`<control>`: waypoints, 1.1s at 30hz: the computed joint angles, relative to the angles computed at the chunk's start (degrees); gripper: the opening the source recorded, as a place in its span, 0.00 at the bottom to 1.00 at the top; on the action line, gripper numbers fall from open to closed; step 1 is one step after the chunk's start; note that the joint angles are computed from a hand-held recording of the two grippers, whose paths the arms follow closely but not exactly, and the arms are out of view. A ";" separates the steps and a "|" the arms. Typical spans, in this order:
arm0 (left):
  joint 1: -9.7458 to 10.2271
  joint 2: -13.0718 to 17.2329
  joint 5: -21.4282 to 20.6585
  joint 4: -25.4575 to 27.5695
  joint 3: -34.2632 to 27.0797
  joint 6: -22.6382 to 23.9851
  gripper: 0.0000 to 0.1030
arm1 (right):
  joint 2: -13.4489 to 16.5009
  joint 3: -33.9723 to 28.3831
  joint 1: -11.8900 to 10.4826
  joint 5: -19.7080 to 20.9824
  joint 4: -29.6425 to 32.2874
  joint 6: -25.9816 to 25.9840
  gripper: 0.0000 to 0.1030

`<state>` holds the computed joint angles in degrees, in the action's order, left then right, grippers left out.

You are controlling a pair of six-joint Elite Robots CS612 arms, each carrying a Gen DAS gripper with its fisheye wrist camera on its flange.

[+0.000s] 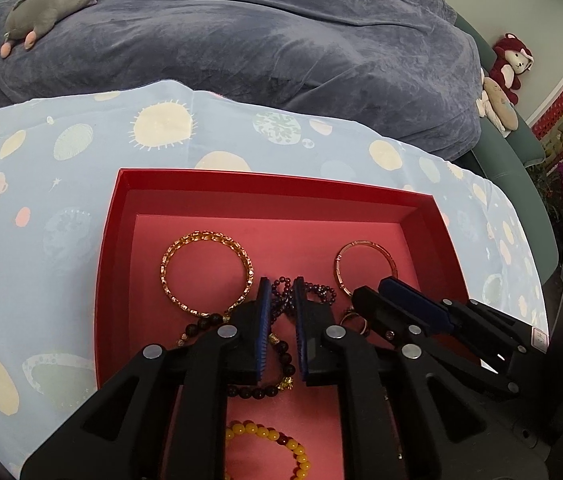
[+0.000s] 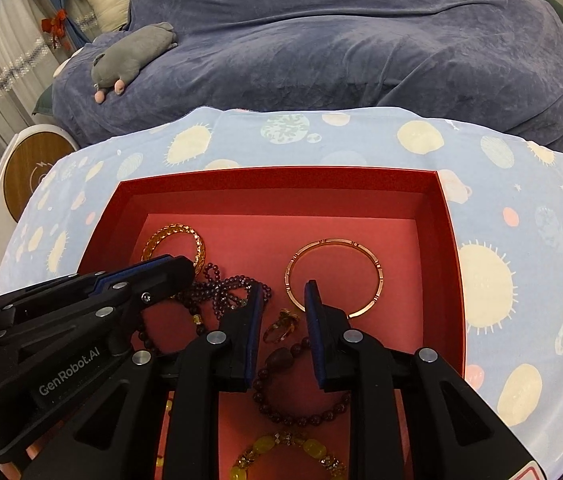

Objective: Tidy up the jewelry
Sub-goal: 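Carry the garnet strand and gold ring into the red box and open both tools, then move both tools back to the two gold hoop earrings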

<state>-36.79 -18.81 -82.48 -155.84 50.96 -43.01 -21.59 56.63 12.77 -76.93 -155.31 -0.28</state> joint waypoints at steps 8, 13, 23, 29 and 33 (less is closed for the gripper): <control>-0.78 -2.39 3.56 -1.78 3.78 1.34 0.29 | -2.23 3.72 -0.21 -0.19 -3.37 0.72 0.28; -1.66 -4.80 5.12 -3.56 7.16 2.35 0.29 | -4.95 7.97 -0.28 -0.02 -6.27 0.79 0.28; -4.48 -10.22 9.34 -6.21 15.14 3.47 0.29 | -11.16 18.63 -0.05 -1.19 -13.62 0.35 0.28; -6.22 -12.90 11.46 -7.40 19.62 3.25 0.29 | -14.25 24.80 0.06 -2.09 -17.52 1.08 0.31; -7.30 -14.37 12.37 -8.10 22.58 2.17 0.29 | -15.83 28.24 0.10 -1.90 -19.11 1.37 0.32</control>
